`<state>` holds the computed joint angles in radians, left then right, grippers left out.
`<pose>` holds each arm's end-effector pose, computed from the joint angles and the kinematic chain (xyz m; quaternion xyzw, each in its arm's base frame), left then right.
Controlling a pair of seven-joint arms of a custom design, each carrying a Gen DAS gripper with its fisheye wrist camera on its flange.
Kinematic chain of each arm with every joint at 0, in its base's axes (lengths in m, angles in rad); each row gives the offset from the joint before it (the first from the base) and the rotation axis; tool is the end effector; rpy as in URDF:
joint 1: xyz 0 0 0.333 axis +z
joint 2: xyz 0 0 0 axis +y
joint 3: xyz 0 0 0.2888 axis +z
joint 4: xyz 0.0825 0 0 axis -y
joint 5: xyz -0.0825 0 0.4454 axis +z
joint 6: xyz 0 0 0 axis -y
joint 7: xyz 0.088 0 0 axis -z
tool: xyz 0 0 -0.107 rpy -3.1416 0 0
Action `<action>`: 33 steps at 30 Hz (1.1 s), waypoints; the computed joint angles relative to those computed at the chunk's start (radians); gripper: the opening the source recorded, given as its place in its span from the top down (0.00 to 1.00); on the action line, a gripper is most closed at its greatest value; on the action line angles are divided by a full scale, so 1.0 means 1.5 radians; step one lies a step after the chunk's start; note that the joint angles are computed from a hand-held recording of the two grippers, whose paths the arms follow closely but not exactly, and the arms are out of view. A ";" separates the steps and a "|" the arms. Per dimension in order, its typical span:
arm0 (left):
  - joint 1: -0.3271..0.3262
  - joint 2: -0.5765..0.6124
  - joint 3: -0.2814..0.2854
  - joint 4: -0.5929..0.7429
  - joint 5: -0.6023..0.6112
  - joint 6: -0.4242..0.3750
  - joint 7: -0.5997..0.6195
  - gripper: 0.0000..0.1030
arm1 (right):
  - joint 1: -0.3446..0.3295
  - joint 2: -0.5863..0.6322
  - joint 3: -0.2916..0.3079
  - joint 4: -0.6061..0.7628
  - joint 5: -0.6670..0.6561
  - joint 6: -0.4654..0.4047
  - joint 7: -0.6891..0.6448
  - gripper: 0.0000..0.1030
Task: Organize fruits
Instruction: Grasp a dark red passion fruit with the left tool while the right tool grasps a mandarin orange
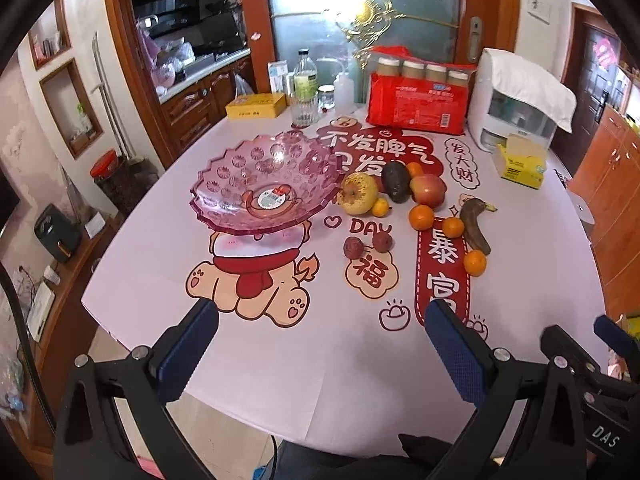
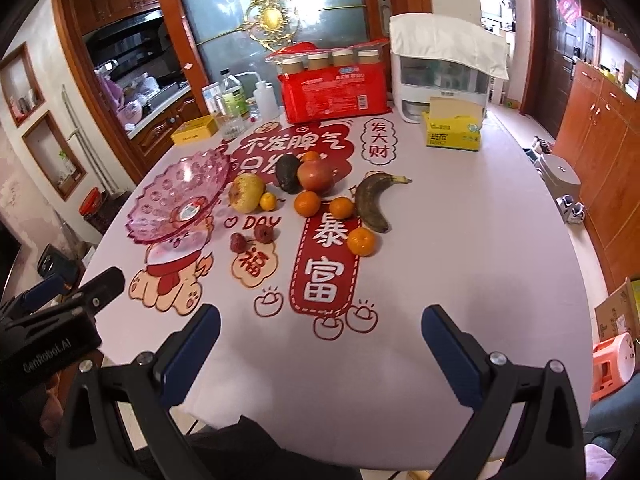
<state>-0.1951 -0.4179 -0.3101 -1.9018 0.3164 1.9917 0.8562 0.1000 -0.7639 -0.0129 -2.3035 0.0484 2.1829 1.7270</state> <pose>0.4582 -0.2675 0.6938 -0.7168 0.6197 -0.1931 0.2548 0.4353 0.0384 0.6622 -0.6422 0.6979 -0.1726 0.2661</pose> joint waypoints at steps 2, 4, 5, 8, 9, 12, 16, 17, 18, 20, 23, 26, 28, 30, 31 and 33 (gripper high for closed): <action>0.006 0.025 0.004 0.019 -0.003 -0.003 -0.003 0.01 | -0.003 0.011 -0.001 0.002 -0.001 0.012 0.001 0.02; 0.008 0.049 0.010 0.034 -0.008 -0.004 -0.003 0.01 | -0.008 0.031 -0.002 0.011 -0.004 0.022 0.004 0.02; 0.009 0.065 0.015 0.044 -0.015 -0.004 -0.001 0.01 | -0.011 0.045 -0.001 0.019 -0.007 0.025 0.007 0.02; 0.009 0.109 0.032 0.068 -0.042 0.011 0.012 0.01 | -0.022 0.087 0.005 0.045 -0.024 0.025 0.019 0.07; 0.009 0.126 0.035 0.078 -0.047 0.015 0.016 0.01 | -0.022 0.103 0.003 0.056 -0.025 0.025 0.017 0.09; 0.008 0.184 0.042 0.115 -0.054 0.023 0.028 0.01 | -0.023 0.147 -0.002 0.075 -0.027 0.054 0.017 0.10; 0.002 0.244 0.054 0.152 -0.076 0.027 0.060 0.01 | -0.022 0.200 -0.012 0.094 -0.017 0.091 0.003 0.14; 0.000 0.262 0.056 0.164 -0.079 0.024 0.071 0.02 | -0.023 0.217 -0.012 0.103 -0.018 0.097 0.001 0.15; -0.002 0.281 0.057 0.178 -0.081 0.020 0.078 0.03 | -0.024 0.230 -0.013 0.108 -0.020 0.101 -0.002 0.17; -0.004 0.310 0.062 0.198 -0.094 0.015 0.085 0.04 | -0.029 0.260 -0.010 0.123 -0.029 0.101 0.001 0.21; -0.006 0.351 0.069 0.220 -0.113 0.024 0.087 0.08 | -0.027 0.297 -0.016 0.137 -0.016 0.100 -0.001 0.29; -0.006 0.363 0.074 0.211 -0.126 0.056 0.087 0.13 | -0.024 0.316 -0.019 0.133 -0.006 0.110 -0.014 0.33; -0.004 0.372 0.075 0.205 -0.144 0.084 0.102 0.18 | -0.021 0.327 -0.021 0.131 0.006 0.113 -0.029 0.36; -0.007 0.387 0.076 0.211 -0.141 0.087 0.102 0.20 | -0.018 0.335 -0.022 0.129 0.016 0.110 -0.042 0.41; -0.008 0.391 0.078 0.212 -0.135 0.089 0.098 0.24 | -0.016 0.337 -0.023 0.125 0.024 0.115 -0.051 0.42; -0.012 0.401 0.080 0.212 -0.123 0.102 0.090 0.28 | -0.016 0.340 -0.021 0.118 0.024 0.123 -0.061 0.45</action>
